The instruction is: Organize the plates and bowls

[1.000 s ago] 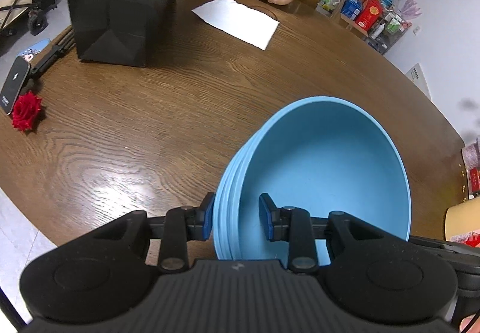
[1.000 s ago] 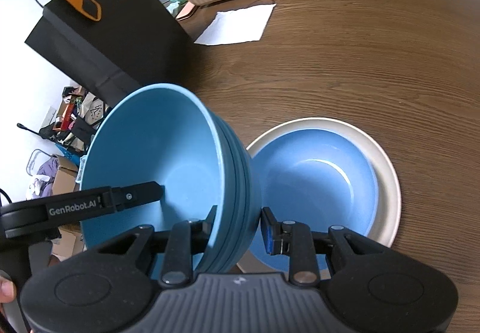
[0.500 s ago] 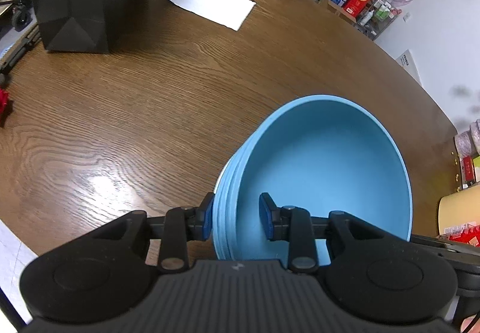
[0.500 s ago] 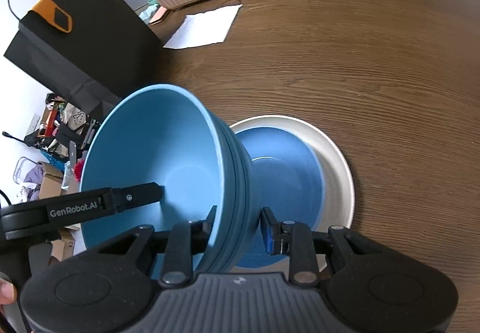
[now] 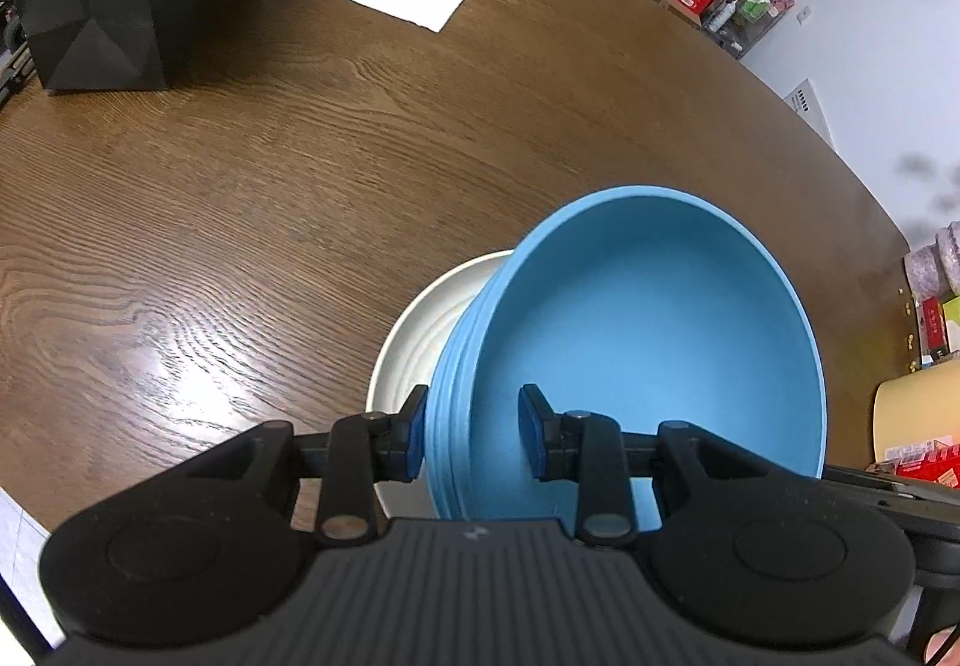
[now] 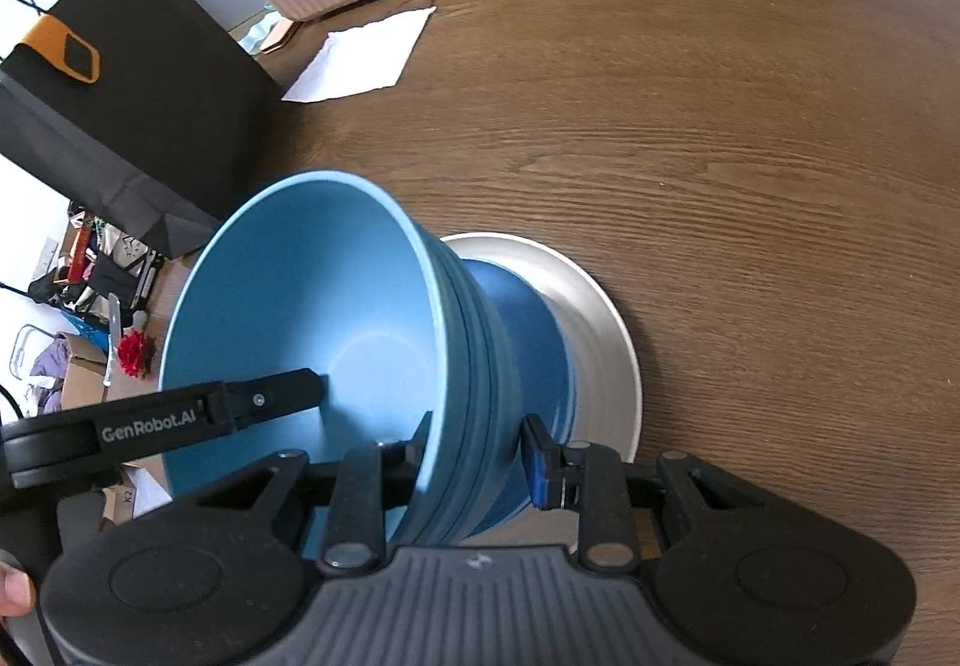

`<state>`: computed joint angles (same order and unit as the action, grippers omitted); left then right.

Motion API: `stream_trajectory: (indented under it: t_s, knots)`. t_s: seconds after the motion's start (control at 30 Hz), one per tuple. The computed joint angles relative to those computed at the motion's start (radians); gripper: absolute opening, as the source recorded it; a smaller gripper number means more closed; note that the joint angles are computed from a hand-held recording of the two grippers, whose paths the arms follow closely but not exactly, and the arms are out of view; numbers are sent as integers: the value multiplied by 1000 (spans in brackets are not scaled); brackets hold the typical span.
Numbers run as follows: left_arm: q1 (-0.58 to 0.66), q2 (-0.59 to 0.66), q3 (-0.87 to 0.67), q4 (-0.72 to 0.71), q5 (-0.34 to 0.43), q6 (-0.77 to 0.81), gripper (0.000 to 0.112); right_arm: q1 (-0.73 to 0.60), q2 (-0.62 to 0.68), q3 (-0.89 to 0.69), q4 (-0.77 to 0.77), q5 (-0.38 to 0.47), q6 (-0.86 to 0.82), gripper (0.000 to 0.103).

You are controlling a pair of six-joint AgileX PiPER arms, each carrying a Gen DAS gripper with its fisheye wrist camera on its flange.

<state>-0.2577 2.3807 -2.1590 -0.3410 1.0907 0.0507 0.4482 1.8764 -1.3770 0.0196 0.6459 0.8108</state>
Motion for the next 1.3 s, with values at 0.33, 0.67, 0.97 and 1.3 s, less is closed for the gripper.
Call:
stream_trajectory:
  t_s: [0.33, 0.67, 0.97, 1.3]
  knots:
    - [-12, 64, -92, 15, 41, -18, 31, -28, 11, 18, 35, -16, -42, 27]
    - [-21, 81, -120, 27, 48, -38, 31, -35, 14, 22, 49, -27, -53, 27]
    - [-30, 65, -97, 49, 26, -31, 50, -53, 1, 36, 86, -27, -92, 30]
    - [-24, -35, 27, 41, -68, 14, 72, -15, -59, 51, -38, -65, -27, 53]
